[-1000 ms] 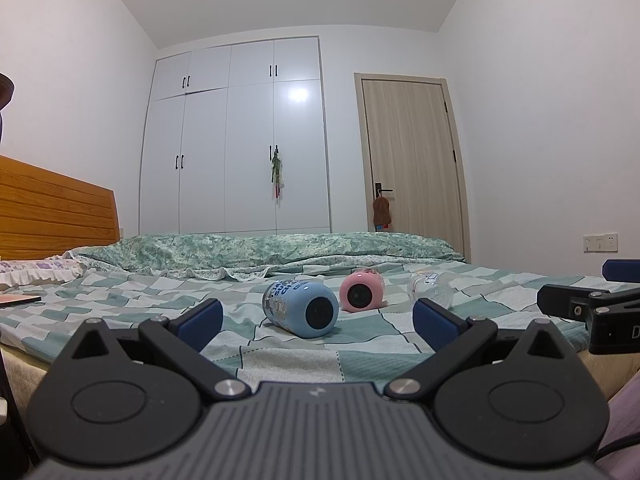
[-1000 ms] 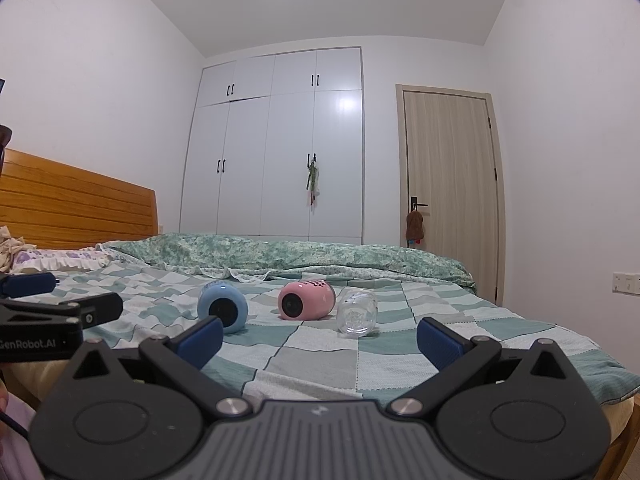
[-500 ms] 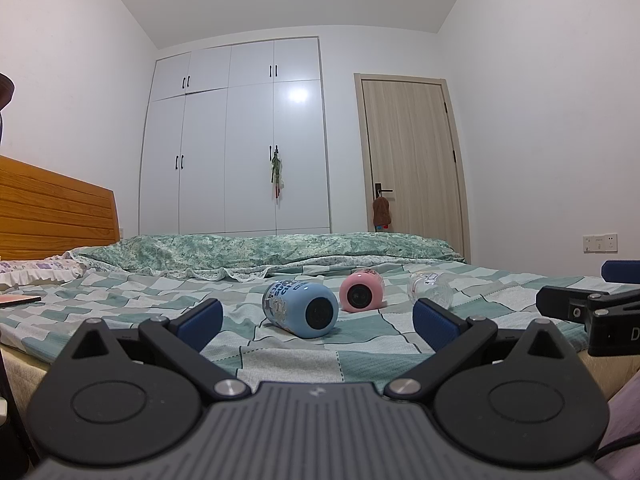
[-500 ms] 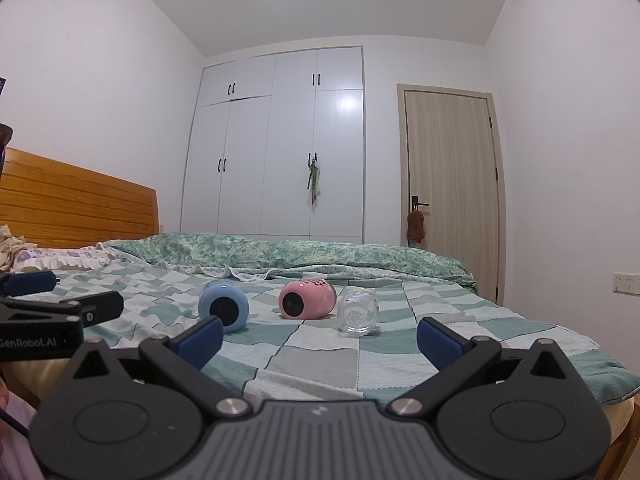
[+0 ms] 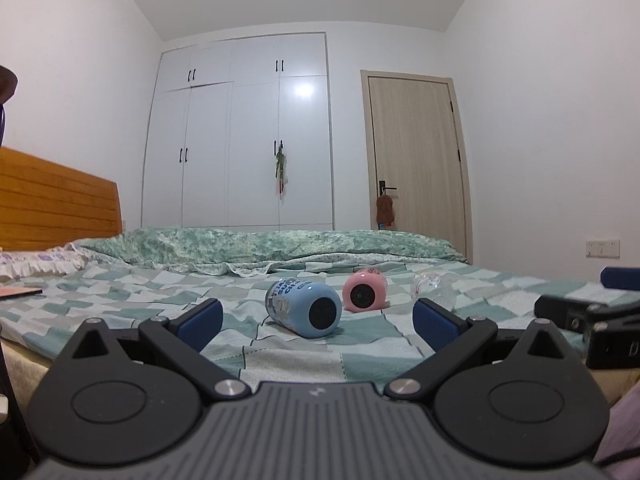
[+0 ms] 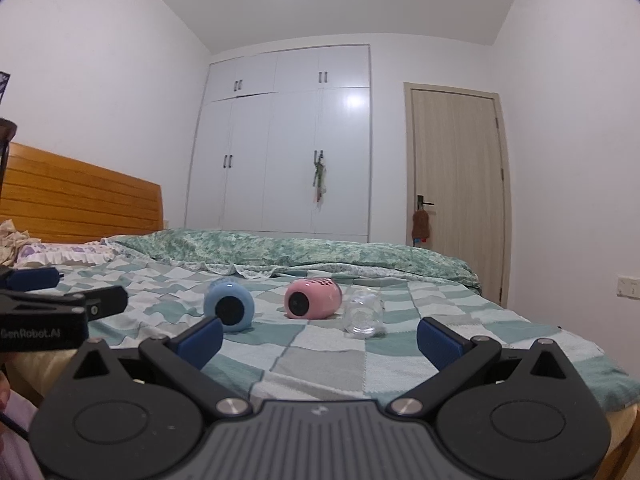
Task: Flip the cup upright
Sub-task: 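Move the right tool to the blue tumbler and close its fingers around it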
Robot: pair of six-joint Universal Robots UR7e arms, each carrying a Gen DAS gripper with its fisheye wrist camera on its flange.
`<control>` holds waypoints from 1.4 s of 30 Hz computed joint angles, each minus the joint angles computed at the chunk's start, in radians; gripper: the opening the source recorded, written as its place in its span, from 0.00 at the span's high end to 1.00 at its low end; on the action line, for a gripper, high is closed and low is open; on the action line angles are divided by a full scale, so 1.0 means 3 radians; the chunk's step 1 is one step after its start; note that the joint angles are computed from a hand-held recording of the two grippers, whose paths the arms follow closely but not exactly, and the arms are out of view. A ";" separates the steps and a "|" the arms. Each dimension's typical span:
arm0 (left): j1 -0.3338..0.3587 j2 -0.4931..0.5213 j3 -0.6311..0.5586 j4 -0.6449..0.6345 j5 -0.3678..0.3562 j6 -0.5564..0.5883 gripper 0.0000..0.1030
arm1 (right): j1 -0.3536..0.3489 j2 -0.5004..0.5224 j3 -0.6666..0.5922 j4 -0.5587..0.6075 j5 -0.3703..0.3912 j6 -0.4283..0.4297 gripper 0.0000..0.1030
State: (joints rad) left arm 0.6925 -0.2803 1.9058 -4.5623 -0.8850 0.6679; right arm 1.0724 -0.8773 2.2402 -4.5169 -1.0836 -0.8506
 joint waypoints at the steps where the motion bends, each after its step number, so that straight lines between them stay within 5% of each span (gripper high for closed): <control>1: 0.0008 -0.0019 -0.0008 0.0021 -0.0007 -0.0016 0.00 | 0.0031 -0.0007 -0.0017 0.0047 -0.0019 -0.0029 0.00; 8: 0.0174 -0.0222 -0.0227 0.0402 -0.0115 0.0095 0.00 | 0.0361 -0.0094 -0.0292 0.0605 -0.0302 -0.0100 0.00; 19: 0.0574 -0.0475 -0.0735 0.1311 -0.0426 0.0192 0.00 | 0.1009 0.0027 -0.1300 0.2115 -0.1123 -0.0214 0.00; 30: 0.0988 -0.0590 -0.1309 0.2493 -0.0756 0.0146 0.00 | 0.1524 0.0486 -0.2653 0.3809 -0.2237 -0.0244 0.00; 42: 0.1262 -0.0492 -0.1886 0.3399 -0.0894 0.0172 0.00 | 0.1734 0.1219 -0.4095 0.5055 -0.3048 -0.0215 0.00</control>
State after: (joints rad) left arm 1.0712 -0.4279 1.3399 -3.5425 -1.1531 0.7194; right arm 1.5927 -0.5116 1.0116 -3.0005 -1.9980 -0.9152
